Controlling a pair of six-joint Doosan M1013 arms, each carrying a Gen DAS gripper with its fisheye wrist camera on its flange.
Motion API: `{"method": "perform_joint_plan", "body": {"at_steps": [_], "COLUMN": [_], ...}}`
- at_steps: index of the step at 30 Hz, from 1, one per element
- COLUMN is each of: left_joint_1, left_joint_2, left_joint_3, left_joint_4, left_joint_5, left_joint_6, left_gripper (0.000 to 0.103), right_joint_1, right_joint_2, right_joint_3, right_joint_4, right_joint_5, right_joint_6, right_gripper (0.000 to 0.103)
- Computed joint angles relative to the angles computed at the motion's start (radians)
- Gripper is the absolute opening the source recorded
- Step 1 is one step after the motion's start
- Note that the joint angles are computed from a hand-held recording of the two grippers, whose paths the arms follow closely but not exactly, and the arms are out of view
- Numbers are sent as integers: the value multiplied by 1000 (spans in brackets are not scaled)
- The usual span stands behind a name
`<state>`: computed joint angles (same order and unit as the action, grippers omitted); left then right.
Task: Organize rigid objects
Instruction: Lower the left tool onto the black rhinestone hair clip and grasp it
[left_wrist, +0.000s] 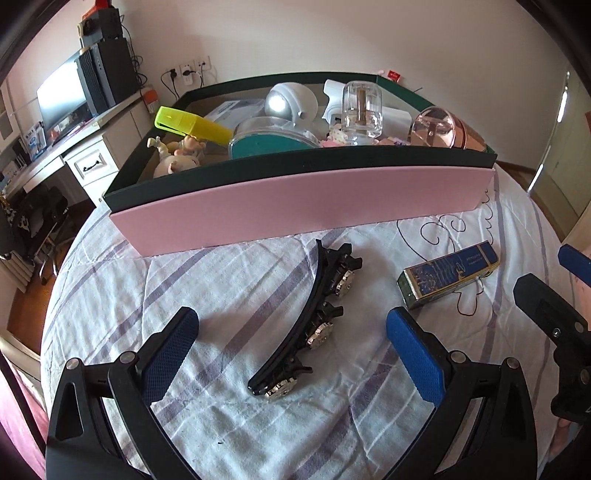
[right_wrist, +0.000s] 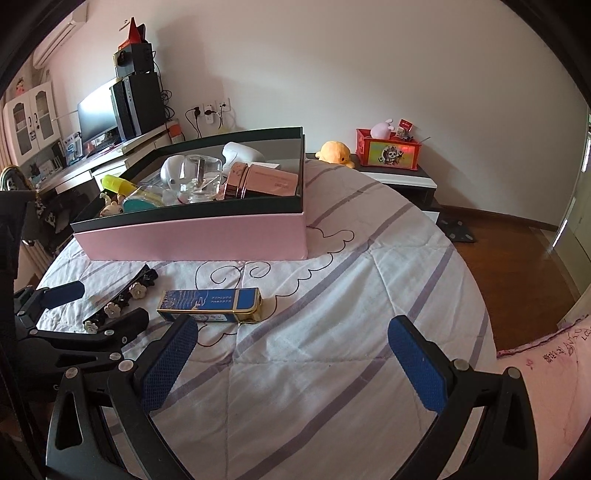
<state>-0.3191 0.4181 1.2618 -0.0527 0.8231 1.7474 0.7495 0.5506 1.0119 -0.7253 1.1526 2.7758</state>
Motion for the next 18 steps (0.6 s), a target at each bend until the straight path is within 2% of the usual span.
{"method": "perform_joint_plan", "body": {"at_steps": [5, 6, 8, 10, 11, 12, 13, 18], "left_joint_1": [6, 8, 13, 19, 20, 24, 29, 56], "left_joint_2": [14, 16, 14, 13, 12, 10, 9, -19], "left_joint_3": [-20, -24, -22, -21, -19, -18, -18, 14], "left_joint_4": [-38, -54, -98, -141, -162, -182, -191, -190], "left_joint_5": [18, 20, 9, 0, -1, -5, -9, -68], "left_joint_6": [33, 47, 94, 141, 162, 174, 176, 182], "left_gripper": [103, 100, 84, 50, 41, 22, 19, 19], "right_joint_1": [-2, -2, -3, -5, -8, -11, -13, -48], "right_joint_2": [1, 1, -1, -1, -1, 0, 0, 19], "right_joint_3": [-3, -5, -7, -14, -19, -28, -34, -100], "right_joint_4": [-1, -6, -22, -42, -50, -65, -83, -100], "right_joint_5": [4, 9, 13, 26, 33, 43, 49, 51], "right_joint_6": [5, 8, 13, 13, 8, 3, 5, -69], "right_gripper": [103, 103, 103, 103, 103, 103, 103, 103]}}
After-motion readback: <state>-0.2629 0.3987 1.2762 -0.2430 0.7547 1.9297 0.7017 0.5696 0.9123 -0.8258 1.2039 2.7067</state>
